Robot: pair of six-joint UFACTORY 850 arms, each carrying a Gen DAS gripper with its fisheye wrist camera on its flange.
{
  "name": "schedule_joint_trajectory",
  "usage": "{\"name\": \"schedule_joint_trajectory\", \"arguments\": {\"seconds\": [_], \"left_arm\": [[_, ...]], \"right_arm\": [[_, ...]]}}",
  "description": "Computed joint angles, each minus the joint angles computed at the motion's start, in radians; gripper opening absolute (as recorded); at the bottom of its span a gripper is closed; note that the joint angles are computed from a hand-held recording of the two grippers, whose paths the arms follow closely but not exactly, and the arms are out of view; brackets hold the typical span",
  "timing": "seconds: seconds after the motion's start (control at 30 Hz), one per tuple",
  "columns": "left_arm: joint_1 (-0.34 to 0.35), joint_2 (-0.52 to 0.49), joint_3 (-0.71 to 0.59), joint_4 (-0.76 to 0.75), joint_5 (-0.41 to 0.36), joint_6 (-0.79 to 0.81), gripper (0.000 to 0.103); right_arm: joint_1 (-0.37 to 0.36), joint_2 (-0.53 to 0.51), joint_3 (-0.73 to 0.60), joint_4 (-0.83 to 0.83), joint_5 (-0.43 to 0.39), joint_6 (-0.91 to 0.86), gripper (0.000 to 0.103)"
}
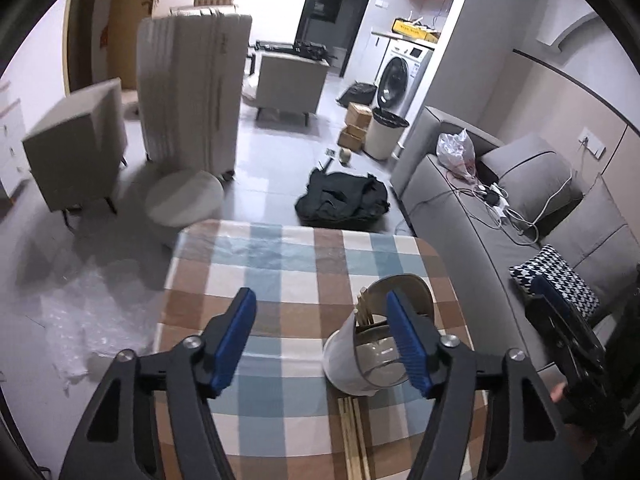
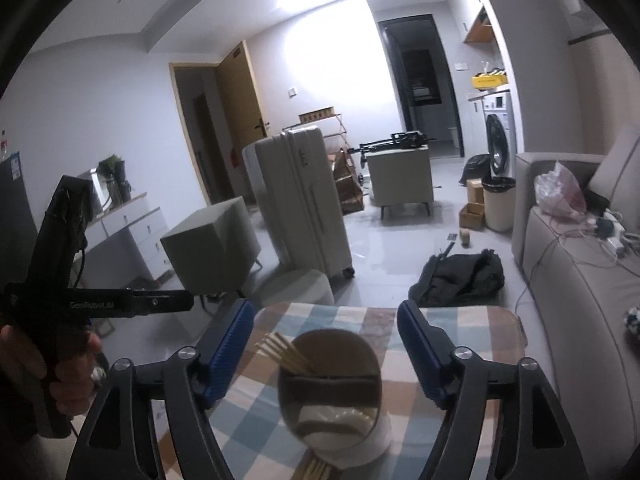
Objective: Organize utensils
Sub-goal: 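Withdraw both open tools from the holder toward the chopstick pile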
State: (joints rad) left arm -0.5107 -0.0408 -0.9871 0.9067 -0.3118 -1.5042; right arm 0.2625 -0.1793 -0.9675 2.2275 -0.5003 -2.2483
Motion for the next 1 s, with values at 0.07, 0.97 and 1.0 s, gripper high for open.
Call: {"name": "schedule_joint_trajectory", "arguments": {"seconds": [0.07, 0.97, 1.0], "left_arm": [[-0.016, 0.012, 0.009, 0.070, -0.024, -0.069, 0.071], [-0.216, 0.072, 0.131, 0.384, -0.197, -0.421, 0.090], [-0.217, 0.069, 0.136, 0.387, -0.191, -0.431, 0.090]], "right_arm": [[-0.002, 0.033, 0.031, 0.007, -0.002, 0.013, 0.078], [0.027, 0.321, 0.328, 0.196, 0.076, -0.043, 0.103], [0.032, 0.322, 0.332, 0.193, 0.094, -0.042, 0.103]]}}
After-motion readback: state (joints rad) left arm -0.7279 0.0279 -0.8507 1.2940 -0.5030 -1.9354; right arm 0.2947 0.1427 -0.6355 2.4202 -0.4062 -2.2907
